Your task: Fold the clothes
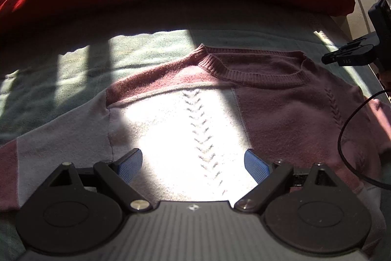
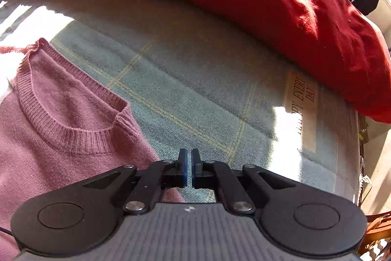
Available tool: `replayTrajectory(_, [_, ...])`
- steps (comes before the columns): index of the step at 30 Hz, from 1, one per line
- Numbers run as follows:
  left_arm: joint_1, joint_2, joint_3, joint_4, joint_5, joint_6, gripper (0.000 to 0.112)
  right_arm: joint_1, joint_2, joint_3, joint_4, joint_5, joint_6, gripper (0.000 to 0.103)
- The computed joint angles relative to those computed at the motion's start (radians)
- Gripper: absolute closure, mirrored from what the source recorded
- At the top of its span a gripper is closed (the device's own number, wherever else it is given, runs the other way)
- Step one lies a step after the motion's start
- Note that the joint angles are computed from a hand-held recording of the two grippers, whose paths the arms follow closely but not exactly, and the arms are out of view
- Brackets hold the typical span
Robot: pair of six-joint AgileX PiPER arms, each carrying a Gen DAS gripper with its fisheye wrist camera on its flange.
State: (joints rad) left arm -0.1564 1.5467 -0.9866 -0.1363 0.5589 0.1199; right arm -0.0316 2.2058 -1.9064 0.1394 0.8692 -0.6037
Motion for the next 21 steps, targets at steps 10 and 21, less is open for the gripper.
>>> replayTrajectory(10, [0.11,0.293,-0.199,-0.505,0.003,0.541,0.022,0.03,-0.085,0.246,0.271,-0.038,-0.07,0.079])
replayTrajectory(21, [0.07,0.434,-0.297,-0.436,-0.131,0.437,0.01,-0.008,0.059,0.065,0.404,-0.042,-0.031,0.076])
